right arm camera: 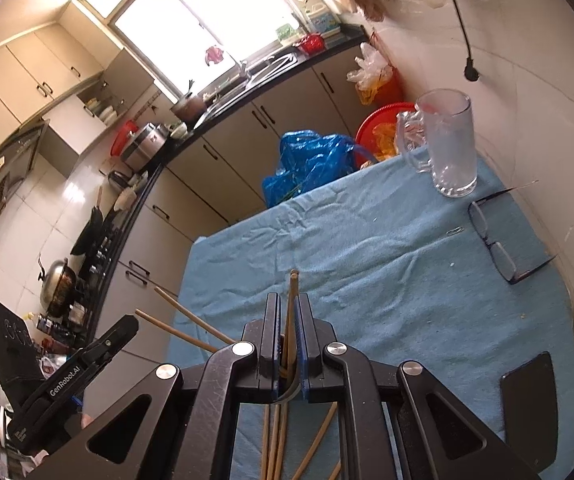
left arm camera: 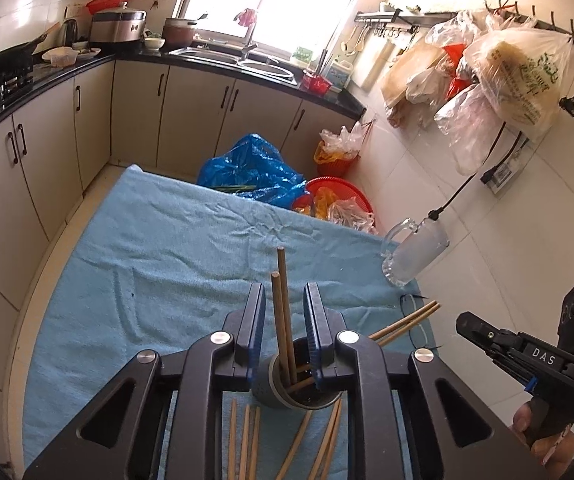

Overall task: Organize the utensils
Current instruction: 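Drop the chopsticks into the black cup, open both tools and withdraw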

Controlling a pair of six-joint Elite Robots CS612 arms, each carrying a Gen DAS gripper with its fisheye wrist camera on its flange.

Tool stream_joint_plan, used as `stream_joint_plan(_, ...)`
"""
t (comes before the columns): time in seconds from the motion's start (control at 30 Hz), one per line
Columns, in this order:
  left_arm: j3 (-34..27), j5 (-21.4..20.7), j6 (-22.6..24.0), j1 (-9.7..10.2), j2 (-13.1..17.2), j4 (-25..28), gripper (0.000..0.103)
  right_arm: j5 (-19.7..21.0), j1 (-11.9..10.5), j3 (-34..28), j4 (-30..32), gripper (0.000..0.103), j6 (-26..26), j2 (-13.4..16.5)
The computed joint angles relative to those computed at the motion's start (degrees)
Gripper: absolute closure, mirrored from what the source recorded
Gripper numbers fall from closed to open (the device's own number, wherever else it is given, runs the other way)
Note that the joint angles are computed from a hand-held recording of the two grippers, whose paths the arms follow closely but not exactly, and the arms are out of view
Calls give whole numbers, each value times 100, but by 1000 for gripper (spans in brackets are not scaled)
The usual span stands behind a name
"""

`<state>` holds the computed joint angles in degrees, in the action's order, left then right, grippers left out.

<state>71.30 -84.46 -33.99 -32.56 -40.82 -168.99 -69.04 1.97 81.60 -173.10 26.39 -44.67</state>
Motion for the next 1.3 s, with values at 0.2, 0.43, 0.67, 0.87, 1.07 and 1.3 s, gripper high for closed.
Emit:
stream_joint_plan(0.2, 449, 75, -3, 5, -253, -315, 82, -35, -69, 415, -256, 90, 184, -231)
stream_joint_plan(0.43, 1011, -129, -272, 31, -434, -306, 82, -49, -142, 859, -68, 89, 331, -353)
stream_joint_plan(0.67, 1483, -607, -501, -29, -468, -22, 82, -13, -88, 1135, 375, 89, 275, -314)
stream_joint_plan(0.87, 1740, -820, -292, -209, -448, 308, 82, -92, 40, 1361, 639, 89, 205, -284)
stream_joint_plan(1.07, 1848, -672, -38, -267, -427, 244, 82, -76, 151, 1376, 725, 89, 223, -173)
stream_joint_plan(1.3, 1786, -167, 99, -326, -313, 190, 81, -778, 320, 1353, 497, 76, 120, -37)
